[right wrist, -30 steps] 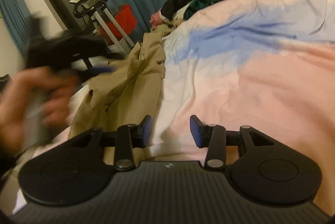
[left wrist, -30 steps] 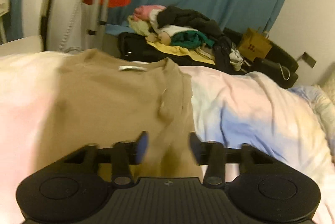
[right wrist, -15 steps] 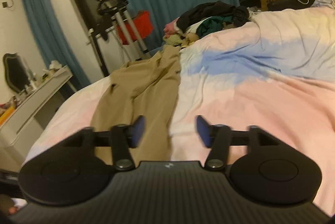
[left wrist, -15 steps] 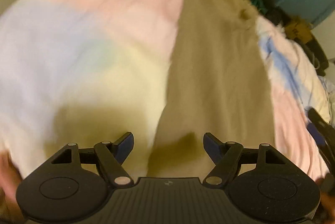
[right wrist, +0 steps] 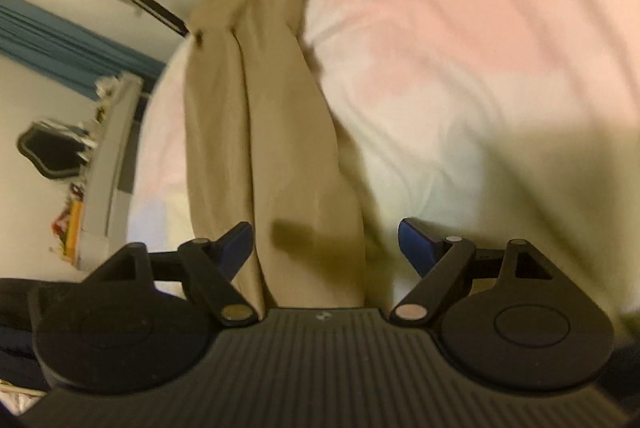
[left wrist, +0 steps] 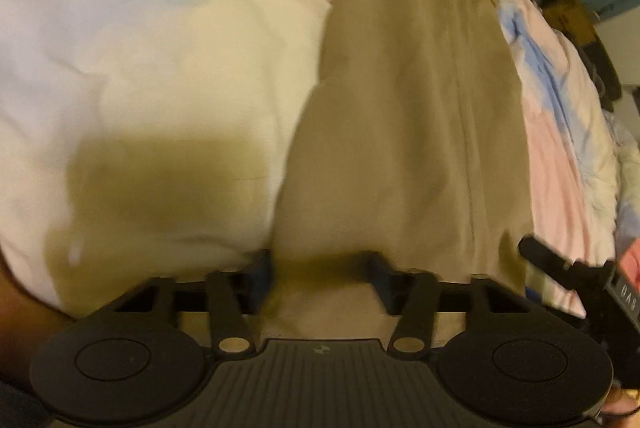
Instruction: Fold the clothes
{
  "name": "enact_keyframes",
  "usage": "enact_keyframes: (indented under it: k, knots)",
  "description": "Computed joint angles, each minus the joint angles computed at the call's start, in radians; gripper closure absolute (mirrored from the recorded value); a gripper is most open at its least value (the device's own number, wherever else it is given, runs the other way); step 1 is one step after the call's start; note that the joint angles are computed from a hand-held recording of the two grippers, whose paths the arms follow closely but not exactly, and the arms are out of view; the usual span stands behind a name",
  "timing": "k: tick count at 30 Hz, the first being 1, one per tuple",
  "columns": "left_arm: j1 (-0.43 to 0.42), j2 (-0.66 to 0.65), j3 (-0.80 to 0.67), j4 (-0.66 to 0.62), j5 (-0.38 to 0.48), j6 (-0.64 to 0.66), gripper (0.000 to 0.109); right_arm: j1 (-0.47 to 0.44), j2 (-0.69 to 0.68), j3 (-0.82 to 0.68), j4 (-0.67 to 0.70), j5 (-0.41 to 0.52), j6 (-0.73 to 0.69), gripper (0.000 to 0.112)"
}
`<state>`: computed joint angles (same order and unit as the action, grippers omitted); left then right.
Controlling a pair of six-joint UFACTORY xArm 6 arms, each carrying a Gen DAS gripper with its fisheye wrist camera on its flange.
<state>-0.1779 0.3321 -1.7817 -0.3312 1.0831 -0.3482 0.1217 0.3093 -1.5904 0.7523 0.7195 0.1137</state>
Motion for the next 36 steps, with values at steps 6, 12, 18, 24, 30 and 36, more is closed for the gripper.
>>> enact_keyframes:
  k: [6, 12, 18, 24, 30, 36]
  knots:
    - [0.012, -0.115, 0.142, -0.022, -0.100, -0.014, 0.104, -0.006, -0.050, 0.049, 0.001, 0.056, 0.056, 0.057]
    - [0.009, -0.104, 0.121, 0.022, -0.032, -0.077, 0.074, 0.002, -0.079, 0.068, -0.035, 0.116, 0.054, 0.056]
    - [0.003, -0.069, 0.055, 0.011, 0.046, -0.019, 0.054, 0.028, -0.083, 0.030, -0.164, 0.193, 0.053, 0.057]
    - [0.008, -0.143, 0.130, -0.035, -0.022, 0.017, 0.104, 0.027, -0.178, 0.155, -0.076, 0.077, 0.032, 0.100]
    - [0.062, -0.300, 0.307, -0.326, -0.259, 0.066, 0.105, 0.020, -0.268, 0.229, 0.121, -0.072, -0.047, 0.104]
    - [0.052, -0.280, 0.177, -0.421, -0.328, 0.057, 0.105, 0.029, -0.281, 0.096, 0.056, -0.114, -0.014, 0.104]
